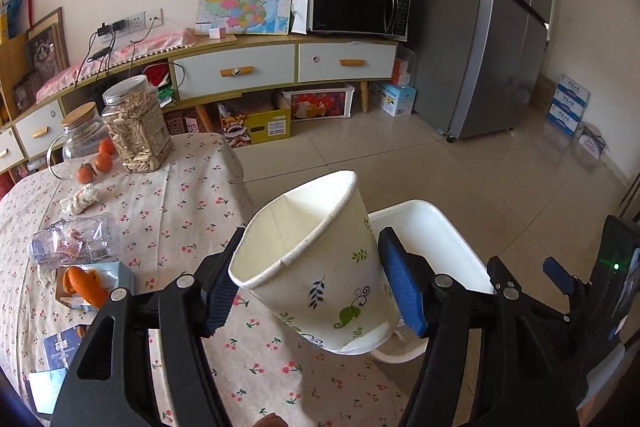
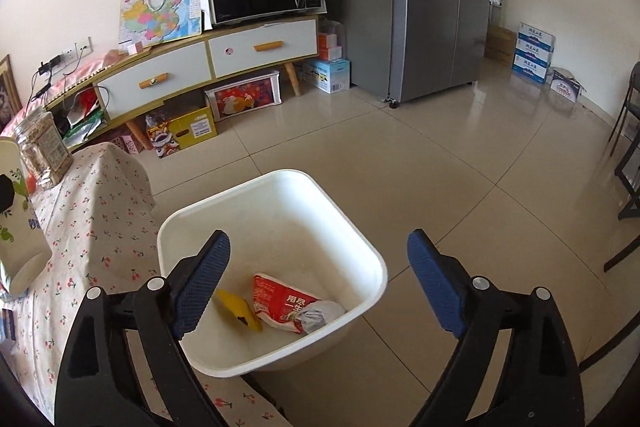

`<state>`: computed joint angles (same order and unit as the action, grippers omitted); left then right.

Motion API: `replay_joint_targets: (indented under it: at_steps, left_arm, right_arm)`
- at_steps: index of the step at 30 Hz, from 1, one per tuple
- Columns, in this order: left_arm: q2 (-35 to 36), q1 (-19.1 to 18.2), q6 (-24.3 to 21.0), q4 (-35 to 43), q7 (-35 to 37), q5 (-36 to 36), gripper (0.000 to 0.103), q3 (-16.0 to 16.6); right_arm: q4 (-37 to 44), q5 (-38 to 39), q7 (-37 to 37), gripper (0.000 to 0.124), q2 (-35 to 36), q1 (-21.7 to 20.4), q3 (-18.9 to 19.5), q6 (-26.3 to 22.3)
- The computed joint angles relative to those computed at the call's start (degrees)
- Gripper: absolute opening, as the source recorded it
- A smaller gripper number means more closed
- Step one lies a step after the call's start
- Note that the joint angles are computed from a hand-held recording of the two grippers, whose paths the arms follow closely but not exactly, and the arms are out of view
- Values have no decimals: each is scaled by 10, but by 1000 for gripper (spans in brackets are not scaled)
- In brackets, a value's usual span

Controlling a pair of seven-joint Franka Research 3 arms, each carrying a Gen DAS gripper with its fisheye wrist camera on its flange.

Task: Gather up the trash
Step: 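Open the left tool over the bin to drop the paper cup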

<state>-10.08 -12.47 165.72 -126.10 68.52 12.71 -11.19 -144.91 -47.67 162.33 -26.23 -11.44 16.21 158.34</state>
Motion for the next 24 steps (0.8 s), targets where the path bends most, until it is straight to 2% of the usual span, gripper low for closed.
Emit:
replay_joint_targets:
  at_steps: [3, 8, 10, 13, 16, 22, 24]
  left_arm:
    - [33, -24, -15, 37, 30, -53, 65, 4]
    - [93, -38, -37, 105, 77, -128, 68, -12]
    - [121, -39, -58, 137, 109, -166, 76, -22]
    - [146, -34, -78, 162, 92, -165, 81, -31]
    - [149, -21, -96, 164, 111, -211, 81, -39]
    - [114, -13, -93, 118, 60, -145, 84, -22]
    - [93, -7, -90, 94, 21, -96, 87, -14]
  right_arm:
    - [-25, 3, 10, 91, -25, -7, -6, 1]
    - [-46, 27, 3, 92, -44, -23, -7, 0]
    - [-51, 35, 2, 92, -49, -30, -5, 0]
    - [-50, 36, 3, 95, -54, -45, 7, 0]
    - [-49, 37, 5, 95, -55, -53, 12, 5]
    - [-38, 44, 6, 96, -48, -55, 29, 15]
    - [-32, 47, 4, 96, -43, -49, 34, 16]
